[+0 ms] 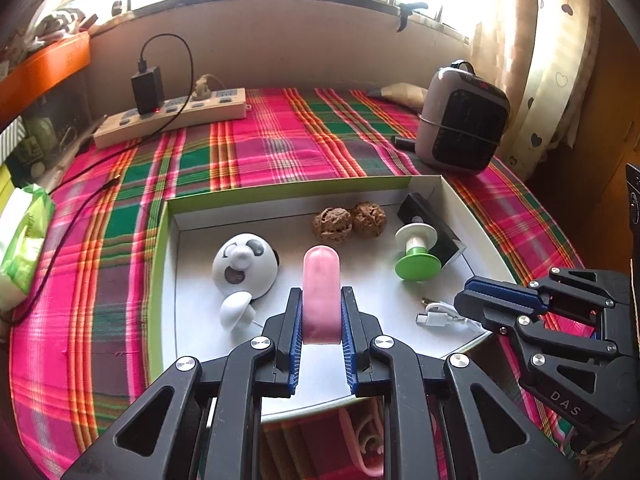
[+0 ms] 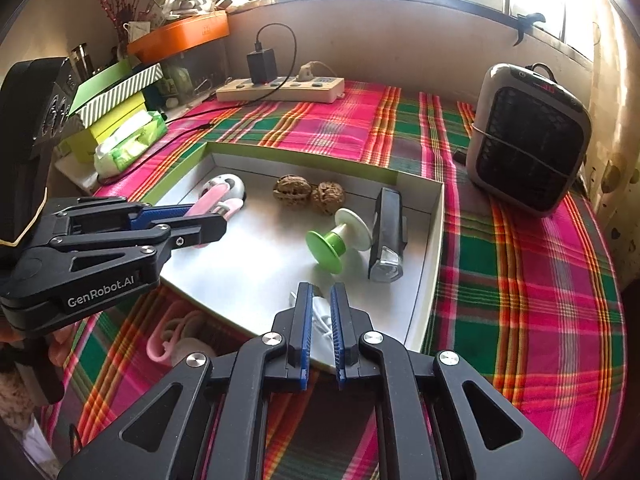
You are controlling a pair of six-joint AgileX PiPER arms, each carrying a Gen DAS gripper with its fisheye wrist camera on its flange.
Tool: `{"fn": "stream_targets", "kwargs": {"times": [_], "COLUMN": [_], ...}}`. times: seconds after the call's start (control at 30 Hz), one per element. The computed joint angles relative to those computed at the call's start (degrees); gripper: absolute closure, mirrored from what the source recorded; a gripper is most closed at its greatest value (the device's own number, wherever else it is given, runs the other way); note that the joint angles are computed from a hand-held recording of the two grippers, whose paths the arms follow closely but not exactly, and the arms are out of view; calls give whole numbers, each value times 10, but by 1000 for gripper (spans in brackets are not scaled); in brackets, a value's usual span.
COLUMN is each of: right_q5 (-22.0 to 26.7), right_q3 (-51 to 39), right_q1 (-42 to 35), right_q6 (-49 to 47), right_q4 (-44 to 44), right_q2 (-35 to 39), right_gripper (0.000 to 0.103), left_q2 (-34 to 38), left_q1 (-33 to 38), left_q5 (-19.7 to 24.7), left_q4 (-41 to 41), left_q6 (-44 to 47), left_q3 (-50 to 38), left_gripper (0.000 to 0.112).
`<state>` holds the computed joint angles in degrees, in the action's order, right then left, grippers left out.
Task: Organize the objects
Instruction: 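Move both held items over the inside of the box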
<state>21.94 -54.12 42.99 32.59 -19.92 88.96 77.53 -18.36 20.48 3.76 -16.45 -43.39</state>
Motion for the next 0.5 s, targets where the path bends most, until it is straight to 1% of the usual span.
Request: {"fn": "stream_targets", "kwargs": {"times": [0.17,0.5], "right_q5": [-4,-13], "right_q3": [0,4], "right_q1": [-6,-3], "right_q6": [-17,-4], "right_q4": [16,8], "right_q2": [4,1], "right_gripper": [93,93], "left_q2": [16,37], "left_q1": [-3,-9], "left_q5": [0,-1], "left_q4": [4,4], "left_q6": [-4,-11], "left_q3": [-10,-19], "left_gripper": [97,96]}}
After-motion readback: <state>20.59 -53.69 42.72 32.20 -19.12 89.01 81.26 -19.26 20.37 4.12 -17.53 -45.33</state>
